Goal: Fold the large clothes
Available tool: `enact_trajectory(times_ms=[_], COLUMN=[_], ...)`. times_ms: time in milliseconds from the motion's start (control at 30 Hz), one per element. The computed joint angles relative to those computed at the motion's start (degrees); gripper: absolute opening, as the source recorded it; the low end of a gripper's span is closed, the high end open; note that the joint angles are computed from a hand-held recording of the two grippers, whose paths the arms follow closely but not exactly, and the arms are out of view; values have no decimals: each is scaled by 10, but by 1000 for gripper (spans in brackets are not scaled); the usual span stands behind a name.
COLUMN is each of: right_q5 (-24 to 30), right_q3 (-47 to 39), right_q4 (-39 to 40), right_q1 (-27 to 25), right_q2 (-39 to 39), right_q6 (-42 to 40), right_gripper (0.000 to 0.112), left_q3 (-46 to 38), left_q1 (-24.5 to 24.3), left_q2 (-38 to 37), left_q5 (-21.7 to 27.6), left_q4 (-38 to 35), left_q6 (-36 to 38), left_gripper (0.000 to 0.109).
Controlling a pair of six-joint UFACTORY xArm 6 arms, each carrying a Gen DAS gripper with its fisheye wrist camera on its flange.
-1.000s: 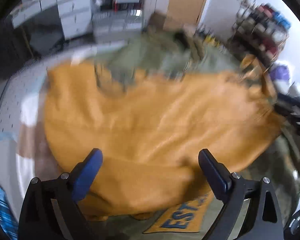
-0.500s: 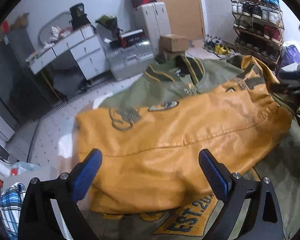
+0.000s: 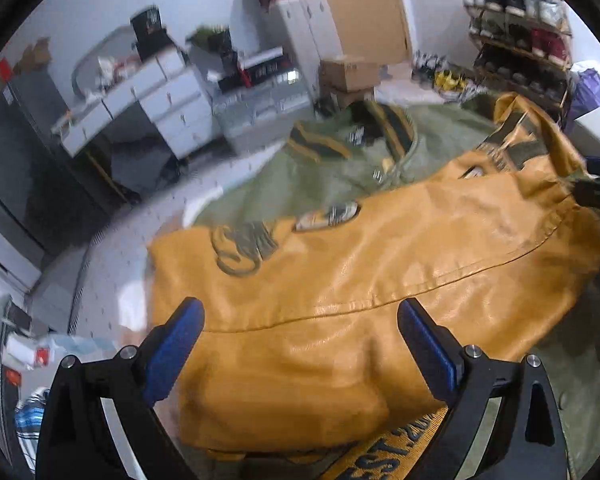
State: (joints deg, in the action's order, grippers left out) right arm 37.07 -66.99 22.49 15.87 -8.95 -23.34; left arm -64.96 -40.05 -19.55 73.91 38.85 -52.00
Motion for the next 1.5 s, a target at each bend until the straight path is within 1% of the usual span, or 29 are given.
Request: enact_trajectory(times_ms=[67, 100, 167, 200, 267, 300, 333, 433, 467, 533, 567, 600, 633, 667, 700, 733, 800, 833, 900, 967, 1033, 1100, 1200, 1267, 1300, 1367, 1400, 1433, 1500], right_q5=[16, 15, -10, -28, -38, -28, -15, 5, 6, 8, 26, 40, 61, 107, 140, 149, 131, 146, 141, 122, 76, 46, 29, 32, 45, 48, 57, 74, 85], right_q3=[6, 13, 44, 57, 59, 50, 40, 7, -9, -46, -82, -105, -133, -169, -186, -188, -175, -184, -174, -147, -101, -51, -2, -2, -12, -14, -13, -13, -11], right_q4=[-20, -41, -63, -79, -127, -139, -131, -26, -6, -15, -43, -65, -98, -129, -141, -138, -149, -145, -90, 21, 113, 207, 303, 306, 288, 268, 268, 278, 266], right_q1=[0, 3, 8, 13, 25, 27, 24, 4, -3, -6, -5, -4, -1, 0, 1, 1, 5, 5, -4, -19, -22, -21, -13, -8, -8, -12, -19, -34, -44], right_q2=[5, 10, -1, -5, -2, 1, 3, 8, 14, 38, 66, 86, 112, 144, 171, 175, 166, 167, 148, 110, 65, 20, -22, -22, -18, -19, -22, -21, -26], right_q6=[19, 36, 50, 49, 62, 72, 70, 21, 15, 34, 54, 65, 84, 105, 114, 105, 98, 94, 77, 36, 0, -54, -123, -143, -143, -133, -134, -151, -155], right_gripper=[88, 88, 89, 94, 97, 97, 97, 94, 94, 94, 94, 88, 79, 74, 72, 74, 74, 73, 73, 72, 74, 76, 80, 80, 80, 80, 80, 80, 81], left_q3=[-1, 8, 27, 37, 36, 24, 17, -8, -20, -31, -35, -32, -27, -9, 6, 3, -27, -40, -77, -126, -184, -244, -352, -443, -468, -480, -515, -530, -542], left_q1=[30, 43, 55, 63, 75, 75, 68, 58, 65, 93, 111, 128, 135, 147, 151, 150, 145, 144, 140, 137, 138, 156, 195, 213, 221, 229, 233, 232, 237], left_q2=[16, 17, 10, 2, -4, -3, -6, -12, -5, 9, 21, 32, 39, 36, 26, 26, 39, 43, 47, 61, 88, 123, 210, 289, 319, 346, 384, 398, 421], left_q5=[-1, -15, -38, -49, -51, -36, -26, -24, -18, -20, -19, -20, -24, -41, -59, -56, -23, -16, -5, 10, 21, 19, 39, 70, 73, 81, 102, 120, 117], left_q4=[-58, -86, -104, -114, -139, -138, -120, -69, -67, -99, -129, -155, -179, -205, -206, -207, -214, -220, -221, -201, -177, -186, -225, -250, -262, -283, -287, -284, -285], left_q6=[4, 8, -2, -12, -6, -6, -17, -14, -6, 14, 34, 49, 53, 53, 46, 43, 67, 83, 112, 121, 126, 130, 138, 154, 158, 169, 181, 185, 193], left_gripper=[95, 95, 96, 99, 99, 99, 99, 99, 99, 99, 99, 99, 100, 101, 102, 102, 101, 101, 101, 101, 101, 101, 101, 101, 101, 101, 101, 101, 101])
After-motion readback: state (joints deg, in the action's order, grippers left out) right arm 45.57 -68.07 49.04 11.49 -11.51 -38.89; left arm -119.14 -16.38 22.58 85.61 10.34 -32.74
